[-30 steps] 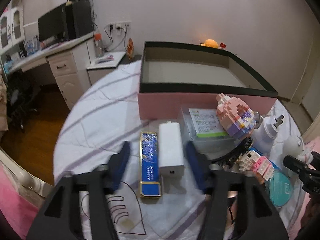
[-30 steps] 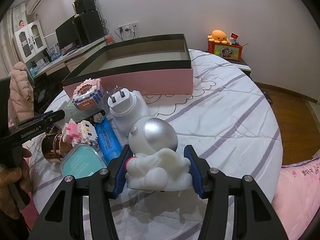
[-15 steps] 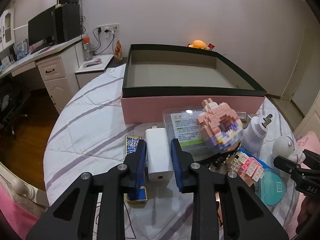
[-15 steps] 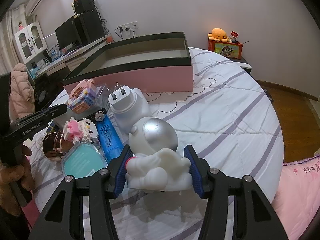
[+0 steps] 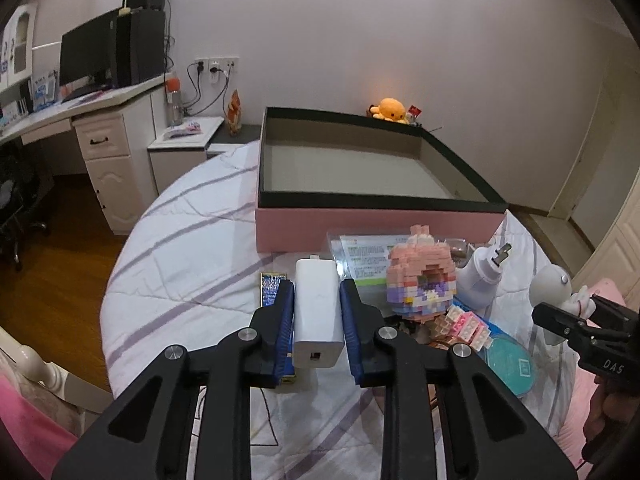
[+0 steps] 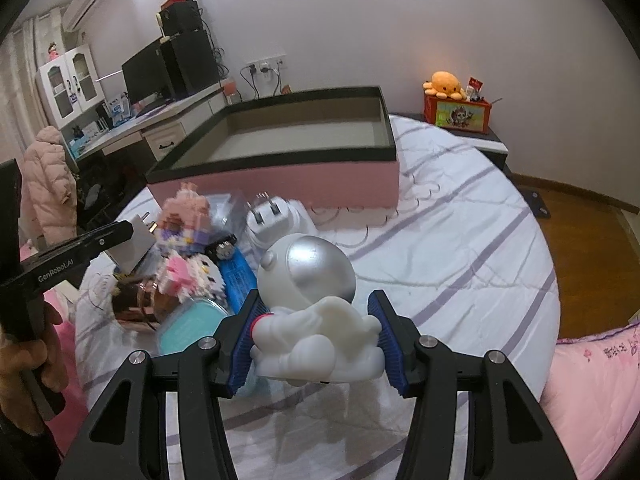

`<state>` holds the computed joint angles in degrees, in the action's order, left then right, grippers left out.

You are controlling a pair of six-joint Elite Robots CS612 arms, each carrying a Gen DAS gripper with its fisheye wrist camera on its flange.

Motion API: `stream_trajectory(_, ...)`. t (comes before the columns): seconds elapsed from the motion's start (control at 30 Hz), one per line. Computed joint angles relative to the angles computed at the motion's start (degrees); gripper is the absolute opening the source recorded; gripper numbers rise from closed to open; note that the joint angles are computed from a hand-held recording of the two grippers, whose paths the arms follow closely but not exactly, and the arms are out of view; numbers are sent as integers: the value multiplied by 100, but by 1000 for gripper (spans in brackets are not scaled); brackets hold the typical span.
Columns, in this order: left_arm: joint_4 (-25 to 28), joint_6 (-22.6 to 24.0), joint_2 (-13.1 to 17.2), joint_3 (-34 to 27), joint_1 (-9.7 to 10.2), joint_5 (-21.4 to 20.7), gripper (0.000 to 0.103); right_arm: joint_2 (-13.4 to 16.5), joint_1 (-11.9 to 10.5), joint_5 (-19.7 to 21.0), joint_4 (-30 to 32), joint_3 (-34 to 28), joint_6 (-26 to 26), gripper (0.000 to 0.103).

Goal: Organize rigid objects
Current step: 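Carry both items into the pink box and open both tools to release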

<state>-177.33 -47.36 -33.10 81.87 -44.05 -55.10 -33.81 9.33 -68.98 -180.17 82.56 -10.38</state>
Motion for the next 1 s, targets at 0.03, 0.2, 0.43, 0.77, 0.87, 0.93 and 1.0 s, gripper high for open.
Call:
stream_trajectory(0.03,-17,-5,-12,15,-4,15,24,-14,4,3,-18,7,-12,54)
stream_trajectory(0.2,-114,23,-99,113,-44,161,24,-74,25,14,-114,46,-52,55)
stream_trajectory(0.43,-148,269,-223,47,-57,460,24,-134,65,82,-216,-98,-115,55)
stream_trajectory(0.77,119,687,-70,-756,140,658,24,141,206,170,388,-1324,-158,55)
stream_trajectory(0.87,408,667,97,-1162,270,581,24,400,257,116,923,-1939,-135,55)
stream_trajectory(0.93,657,631,229,-1452,376,394,24,619,291,57,1367,-2392,-124,55)
stream_trajectory(1.0,896,582,366,-1720,466,198,24,913,318,-51,1951,-2960,-108,55)
